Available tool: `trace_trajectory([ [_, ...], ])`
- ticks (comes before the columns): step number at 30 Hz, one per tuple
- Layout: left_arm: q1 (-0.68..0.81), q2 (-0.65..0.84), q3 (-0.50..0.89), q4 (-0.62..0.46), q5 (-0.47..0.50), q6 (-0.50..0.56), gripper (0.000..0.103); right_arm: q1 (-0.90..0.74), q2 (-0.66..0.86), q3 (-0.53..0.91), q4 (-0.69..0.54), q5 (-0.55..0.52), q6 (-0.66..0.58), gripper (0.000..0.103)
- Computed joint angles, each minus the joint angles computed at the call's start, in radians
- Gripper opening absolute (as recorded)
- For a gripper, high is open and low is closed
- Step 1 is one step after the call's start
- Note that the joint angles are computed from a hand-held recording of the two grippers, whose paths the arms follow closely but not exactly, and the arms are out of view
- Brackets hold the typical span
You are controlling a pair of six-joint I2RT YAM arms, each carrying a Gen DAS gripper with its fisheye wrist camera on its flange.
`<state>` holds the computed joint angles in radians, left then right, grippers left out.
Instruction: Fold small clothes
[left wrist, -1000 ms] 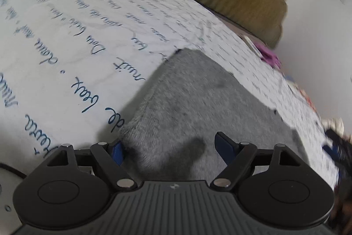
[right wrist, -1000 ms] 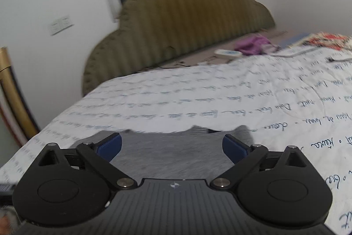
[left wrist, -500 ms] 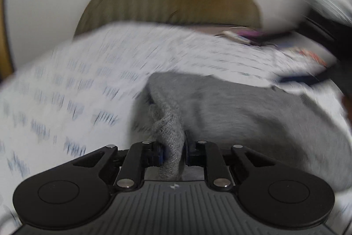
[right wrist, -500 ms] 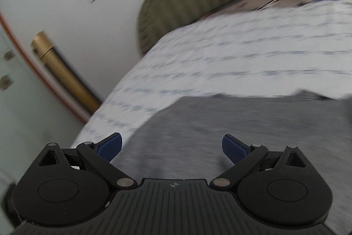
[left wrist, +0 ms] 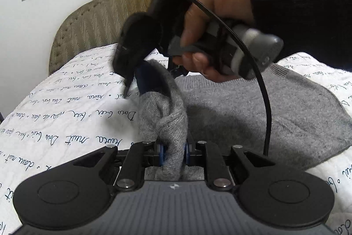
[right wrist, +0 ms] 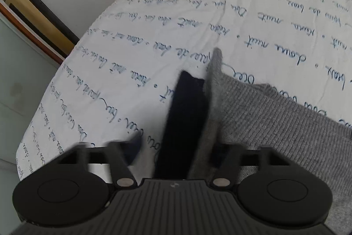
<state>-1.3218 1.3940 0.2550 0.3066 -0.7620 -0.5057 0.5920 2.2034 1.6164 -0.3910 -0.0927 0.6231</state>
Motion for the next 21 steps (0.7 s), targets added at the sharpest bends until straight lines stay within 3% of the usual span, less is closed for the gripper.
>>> trace_trajectory([
  [2, 0.006, -0.001, -0.003, 0.003, 0.008, 0.003, 0.016, -0.002, -0.024, -0.071, 0.067, 0.015, -0.007, 0.023],
  [4, 0.013, 0.003, 0.002, 0.008, 0.017, 0.015, 0.016, -0.019, -0.066, -0.167, 0.162, 0.0, -0.007, 0.017],
  [10, -0.032, 0.042, 0.068, -0.008, 0.015, 0.067, 0.016, -0.074, -0.222, -0.423, 0.388, -0.072, -0.028, 0.015],
  [21, -0.148, 0.264, 0.306, 0.053, 0.059, 0.195, 0.016, -0.319, -0.568, -0.846, 0.499, -0.193, -0.113, 0.015],
])
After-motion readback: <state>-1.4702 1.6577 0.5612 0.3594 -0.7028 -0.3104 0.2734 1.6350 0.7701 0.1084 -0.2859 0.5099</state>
